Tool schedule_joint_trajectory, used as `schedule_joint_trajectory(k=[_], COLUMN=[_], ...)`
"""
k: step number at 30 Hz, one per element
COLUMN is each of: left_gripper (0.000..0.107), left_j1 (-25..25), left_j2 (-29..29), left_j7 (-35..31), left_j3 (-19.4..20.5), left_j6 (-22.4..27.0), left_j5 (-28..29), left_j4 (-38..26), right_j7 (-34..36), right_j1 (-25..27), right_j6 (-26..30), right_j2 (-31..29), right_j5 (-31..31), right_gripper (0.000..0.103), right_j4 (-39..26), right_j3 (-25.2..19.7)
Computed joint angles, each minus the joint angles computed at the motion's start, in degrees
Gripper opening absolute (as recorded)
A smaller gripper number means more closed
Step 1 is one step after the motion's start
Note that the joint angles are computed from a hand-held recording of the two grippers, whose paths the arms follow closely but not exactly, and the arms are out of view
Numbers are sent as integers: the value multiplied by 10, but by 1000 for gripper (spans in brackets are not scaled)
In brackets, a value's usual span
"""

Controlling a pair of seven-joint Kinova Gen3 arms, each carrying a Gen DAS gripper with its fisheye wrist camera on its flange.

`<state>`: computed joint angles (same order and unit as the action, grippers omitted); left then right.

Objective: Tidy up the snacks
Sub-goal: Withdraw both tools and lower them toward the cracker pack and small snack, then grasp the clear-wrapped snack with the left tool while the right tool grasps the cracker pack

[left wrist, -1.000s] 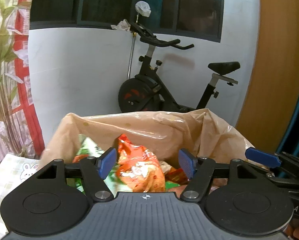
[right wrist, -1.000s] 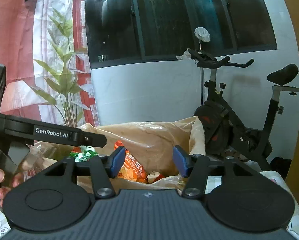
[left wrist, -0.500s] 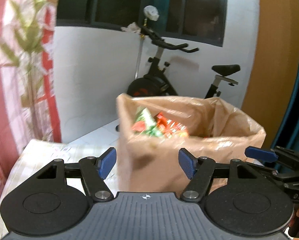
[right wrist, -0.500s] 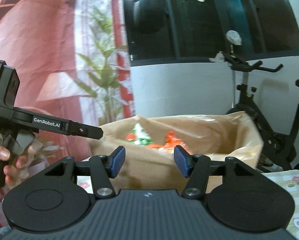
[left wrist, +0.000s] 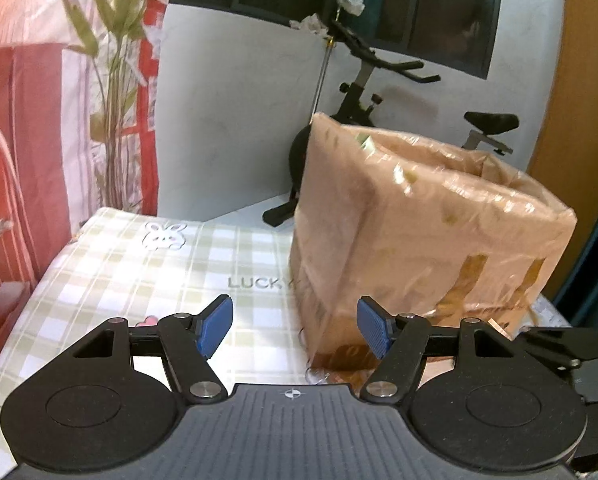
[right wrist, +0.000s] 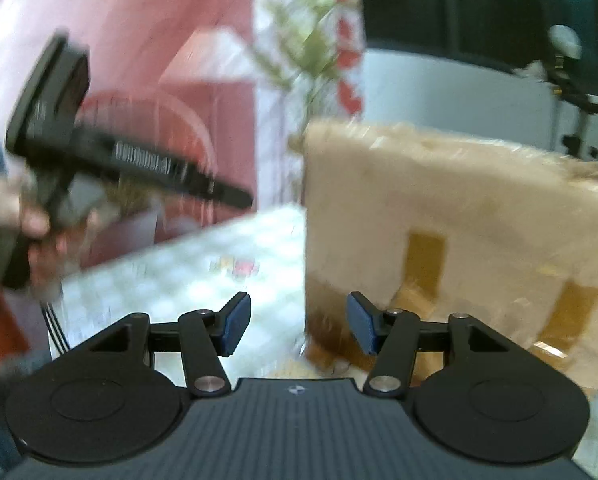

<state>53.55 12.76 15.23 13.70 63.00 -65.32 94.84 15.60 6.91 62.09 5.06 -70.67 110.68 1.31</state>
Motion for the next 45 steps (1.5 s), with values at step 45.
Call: schedule_joint_trajectory(k=[45], left_gripper=[69], left_j1=[8], left_j2=[110], left_j7=[-87], left_j3=[-81], left_j6=[-158], left_j5=[109], left_j4=[-55], right_j7=[-72], right_j1=[68], right_j6=[-104], right_j2=[43], right_j5=[31], right_gripper=[53], right_j4=[47], right_j3=[-10])
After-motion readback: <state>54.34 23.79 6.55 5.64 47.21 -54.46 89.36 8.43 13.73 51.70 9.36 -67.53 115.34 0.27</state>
